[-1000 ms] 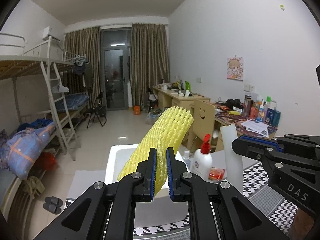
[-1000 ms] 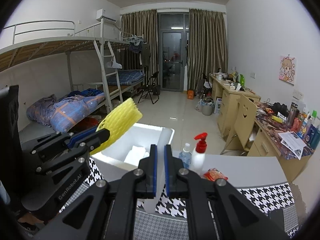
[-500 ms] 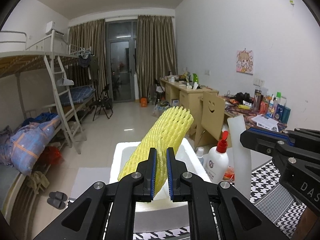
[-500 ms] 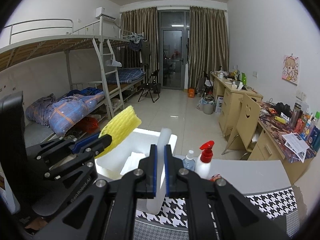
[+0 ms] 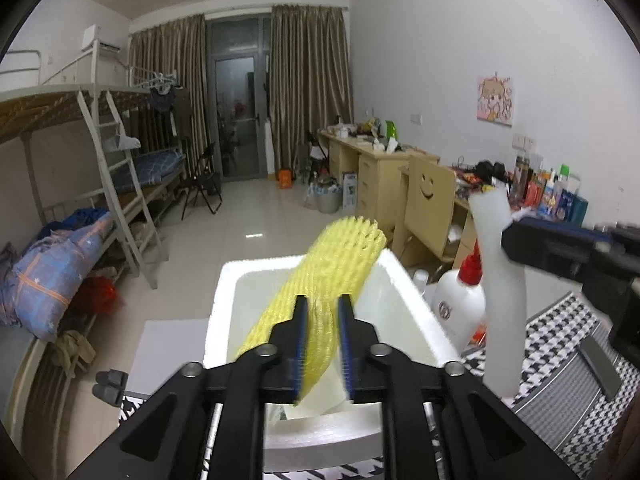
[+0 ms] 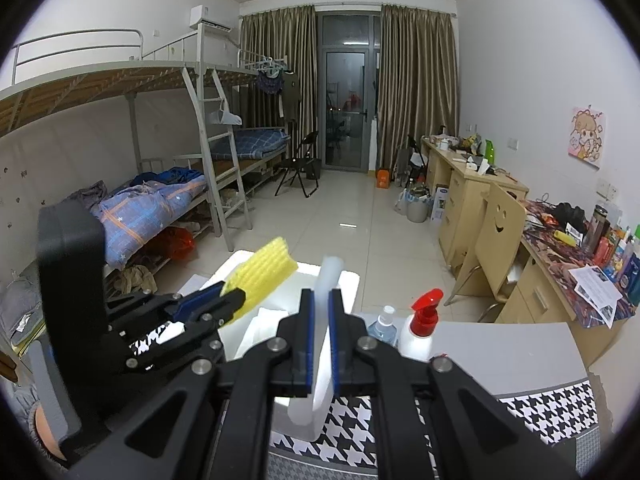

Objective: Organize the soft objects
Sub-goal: 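Carry the yellow sleeve and white tube in both grippers over the foam box, then open the left gripper to drop the yellow mesh sleeve into the box, then open the right gripper to drop the white foam tube into the box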

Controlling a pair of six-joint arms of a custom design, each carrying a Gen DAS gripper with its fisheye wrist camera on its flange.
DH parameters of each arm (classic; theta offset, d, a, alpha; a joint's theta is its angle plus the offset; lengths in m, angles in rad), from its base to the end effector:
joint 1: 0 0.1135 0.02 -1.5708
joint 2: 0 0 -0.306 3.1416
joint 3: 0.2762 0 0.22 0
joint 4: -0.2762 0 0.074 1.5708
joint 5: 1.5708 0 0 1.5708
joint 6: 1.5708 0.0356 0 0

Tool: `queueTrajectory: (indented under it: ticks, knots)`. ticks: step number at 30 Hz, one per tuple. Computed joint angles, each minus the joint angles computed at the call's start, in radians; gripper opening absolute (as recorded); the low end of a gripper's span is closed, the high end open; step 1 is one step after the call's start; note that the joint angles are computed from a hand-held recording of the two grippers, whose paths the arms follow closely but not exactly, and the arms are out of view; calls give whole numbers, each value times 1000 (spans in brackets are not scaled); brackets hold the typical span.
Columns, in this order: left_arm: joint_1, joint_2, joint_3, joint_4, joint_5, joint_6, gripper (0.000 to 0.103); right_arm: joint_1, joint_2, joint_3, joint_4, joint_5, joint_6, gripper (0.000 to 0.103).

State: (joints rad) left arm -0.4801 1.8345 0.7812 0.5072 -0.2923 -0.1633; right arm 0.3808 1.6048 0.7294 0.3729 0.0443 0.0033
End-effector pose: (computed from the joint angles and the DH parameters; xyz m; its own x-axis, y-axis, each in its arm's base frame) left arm 0.3143 -0.1521 0.1985 -0.4909 0.0801 -0.8675 0.1460 0.9892 0.0087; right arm 0.2866 0.1130 0.2425 -0.4482 -0.1759 -0.8764 -0.3338 0.9425 -0.0184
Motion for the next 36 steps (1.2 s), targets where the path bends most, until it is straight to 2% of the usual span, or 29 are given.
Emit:
queueTrajectory:
  ticks: [2, 4, 8, 15, 22, 32, 34, 36]
  knots:
    - [13, 3, 0, -1, 6, -2, 60, 0, 12, 10, -1, 2, 2, 9]
    - [22, -5, -14, 18, -3, -8, 75, -2, 15, 15, -4, 1, 2, 9]
    - [33, -22, -31, 27, -29, -16, 84, 8, 38, 40, -14, 11, 1, 9]
    - [50, -53, -71, 51, -57, -25, 92, 28, 64, 71, -19, 17, 3, 9]
    - [80, -100, -128, 68, -72, -38, 94, 38, 101, 98, -6, 17, -1, 9]
    - [136, -145, -211, 118, -83, -68, 98, 48, 190, 193, -54, 4, 20, 9]
    - [146, -146, -218, 122, -76, -64, 98, 47, 211, 215, -71, -9, 19, 13]
    - [149, -150, -222, 124, -79, -64, 98, 54, 233, 231, -79, 14, 19, 23]
